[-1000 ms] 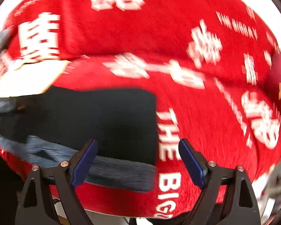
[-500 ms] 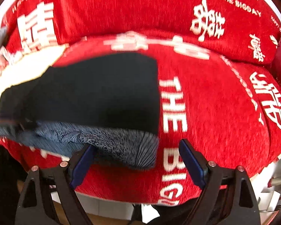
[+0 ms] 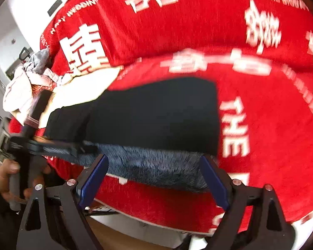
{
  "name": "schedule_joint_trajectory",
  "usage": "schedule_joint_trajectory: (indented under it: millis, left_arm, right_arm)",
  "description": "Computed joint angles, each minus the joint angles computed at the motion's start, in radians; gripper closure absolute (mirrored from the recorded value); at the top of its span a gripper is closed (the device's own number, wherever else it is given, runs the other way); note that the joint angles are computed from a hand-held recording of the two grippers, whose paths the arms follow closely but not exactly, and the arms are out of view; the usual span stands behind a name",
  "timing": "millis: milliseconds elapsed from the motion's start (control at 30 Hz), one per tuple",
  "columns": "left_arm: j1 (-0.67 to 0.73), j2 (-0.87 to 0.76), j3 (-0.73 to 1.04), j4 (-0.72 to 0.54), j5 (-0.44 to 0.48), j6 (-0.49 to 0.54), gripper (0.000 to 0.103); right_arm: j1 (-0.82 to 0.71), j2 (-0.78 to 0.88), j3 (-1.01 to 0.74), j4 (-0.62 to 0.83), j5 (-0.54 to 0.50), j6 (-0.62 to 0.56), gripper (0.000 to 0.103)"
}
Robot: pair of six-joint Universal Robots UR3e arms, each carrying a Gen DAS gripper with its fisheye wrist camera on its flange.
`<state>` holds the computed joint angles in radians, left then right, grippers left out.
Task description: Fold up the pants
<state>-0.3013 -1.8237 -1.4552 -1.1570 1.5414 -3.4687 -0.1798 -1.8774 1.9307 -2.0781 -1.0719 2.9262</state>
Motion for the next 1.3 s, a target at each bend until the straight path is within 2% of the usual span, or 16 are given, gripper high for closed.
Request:
schedule_joint_trajectory:
  millis: [100, 200, 233, 300, 400, 500, 633, 733, 867, 933, 1000, 1067, 1100, 1167, 1300]
  left_arm:
    - [-0.004, -0.014, 0.038, 0.020, -0.018, 0.012, 0.000]
    - [-0.030, -0.133, 0.158, -0.058, 0.032, 0.016, 0.000]
    - [-0.025, -0.158, 0.169, -0.070, 0.015, 0.016, 0.000]
    - [-0.004, -0.141, 0.129, -0.032, -0.022, 0.004, 0.000]
    - [-0.006, -0.140, 0.121, -0.016, -0.022, 0.011, 0.000]
    - [-0.013, -0.147, 0.122, -0.005, -0.012, -0.001, 0.000]
    - [-0.002, -0.128, 0.091, 0.012, -0.022, 0.008, 0.000]
    - [0.006, -0.118, 0.088, 0.000, -0.032, 0.017, 0.000]
    - [0.031, -0.065, 0.061, -0.020, -0.022, 0.008, 0.000]
    - [0.042, -0.021, 0.010, -0.001, -0.021, 0.020, 0.000]
    - [0.048, -0.009, -0.028, 0.022, -0.023, 0.029, 0.000]
    - [0.049, -0.022, -0.042, 0.044, -0.031, 0.023, 0.000]
    - [0.045, -0.029, -0.031, 0.040, -0.029, 0.022, 0.000]
    - [0.044, -0.027, -0.008, 0.011, -0.023, 0.027, 0.000]
    - [0.063, 0.009, -0.056, 0.031, -0.050, 0.016, 0.000]
  right_arm:
    - [-0.008, 0.069, 0.041, -0.045, -0.012, 0.021, 0.011]
    - [0.034, 0.089, -0.018, -0.008, -0.055, -0.001, 0.008]
    - [0.044, 0.095, -0.040, 0.012, -0.068, -0.013, 0.008]
    - [0.039, 0.083, -0.085, 0.052, -0.065, -0.050, 0.008]
    - [-0.013, 0.083, -0.151, 0.067, -0.021, -0.094, 0.008]
    - [-0.003, 0.228, -0.295, 0.067, 0.002, -0.107, 0.008]
    - [0.063, 0.501, -0.521, 0.086, -0.012, -0.086, 0.008]
    - [0.103, 0.631, -0.611, 0.113, -0.056, -0.077, 0.003]
    - [0.150, 0.580, -0.627, 0.130, -0.142, -0.058, 0.001]
    - [0.149, 0.475, -0.529, 0.089, -0.149, -0.069, 0.001]
    - [0.163, 0.357, -0.397, 0.026, -0.201, -0.072, 0.001]
    - [0.196, 0.359, -0.371, 0.056, -0.273, -0.051, 0.001]
    - [0.227, 0.382, -0.364, 0.070, -0.352, -0.026, 0.001]
    - [0.257, 0.377, -0.339, 0.040, -0.420, -0.013, 0.001]
    - [0.244, 0.299, -0.344, -0.027, -0.381, 0.047, 0.001]
